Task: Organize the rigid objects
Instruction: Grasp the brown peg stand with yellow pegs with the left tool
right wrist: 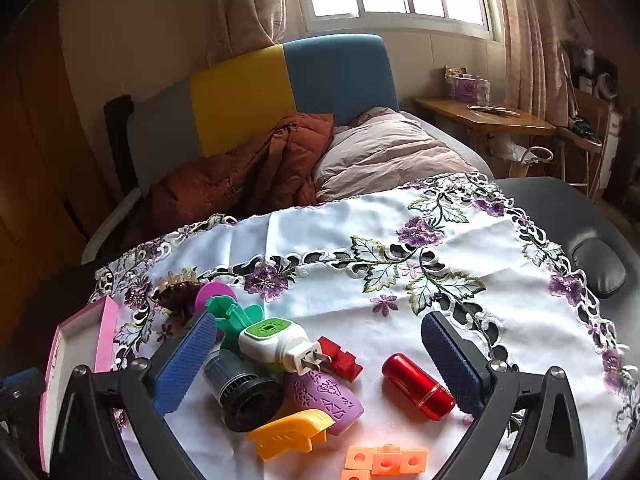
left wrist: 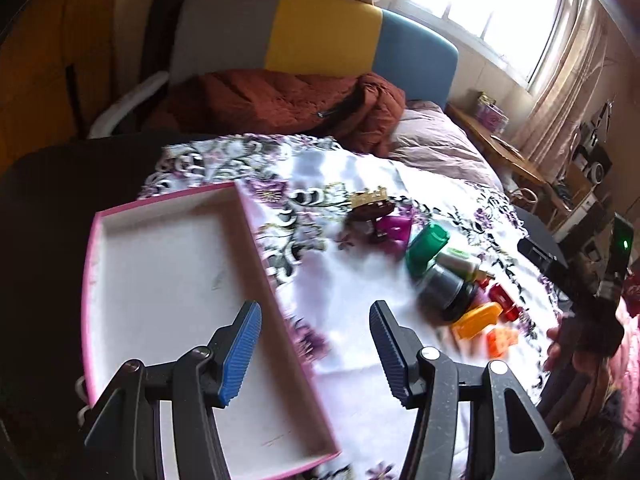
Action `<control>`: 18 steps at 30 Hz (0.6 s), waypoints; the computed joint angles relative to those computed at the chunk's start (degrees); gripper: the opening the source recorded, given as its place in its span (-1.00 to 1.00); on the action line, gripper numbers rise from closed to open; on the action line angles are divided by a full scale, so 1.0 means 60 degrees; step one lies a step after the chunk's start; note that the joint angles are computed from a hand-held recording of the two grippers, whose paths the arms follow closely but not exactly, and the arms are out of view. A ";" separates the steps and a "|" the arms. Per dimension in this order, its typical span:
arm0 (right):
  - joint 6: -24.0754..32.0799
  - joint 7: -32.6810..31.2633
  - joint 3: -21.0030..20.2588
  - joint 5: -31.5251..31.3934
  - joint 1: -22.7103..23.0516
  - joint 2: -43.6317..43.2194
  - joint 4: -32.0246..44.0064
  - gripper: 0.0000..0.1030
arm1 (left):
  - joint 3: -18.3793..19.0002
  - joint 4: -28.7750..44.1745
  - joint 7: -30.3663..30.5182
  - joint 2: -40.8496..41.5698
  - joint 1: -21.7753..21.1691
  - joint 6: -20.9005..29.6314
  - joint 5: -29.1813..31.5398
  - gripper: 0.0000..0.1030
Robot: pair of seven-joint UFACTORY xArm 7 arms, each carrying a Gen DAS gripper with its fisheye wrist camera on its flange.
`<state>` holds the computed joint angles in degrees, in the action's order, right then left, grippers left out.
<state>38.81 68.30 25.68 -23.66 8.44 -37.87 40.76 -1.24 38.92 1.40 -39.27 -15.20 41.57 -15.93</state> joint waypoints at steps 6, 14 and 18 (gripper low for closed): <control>-0.0154 0.0118 -0.0202 0.0246 0.0042 -0.0132 -0.0138 1.00 | 0.0235 0.1192 0.0538 0.2163 -0.0703 -0.0544 -0.1281 0.11; -0.0648 0.0081 -0.0407 0.0574 -0.0011 -0.0280 -0.0375 1.00 | -0.0273 0.3179 0.0626 0.4899 -0.0557 -0.0743 -0.1956 0.14; -0.0802 0.0049 -0.0443 0.0687 -0.0078 -0.0329 -0.0440 1.00 | -0.0513 0.3905 0.0490 0.5895 -0.0298 -0.0590 -0.2487 0.42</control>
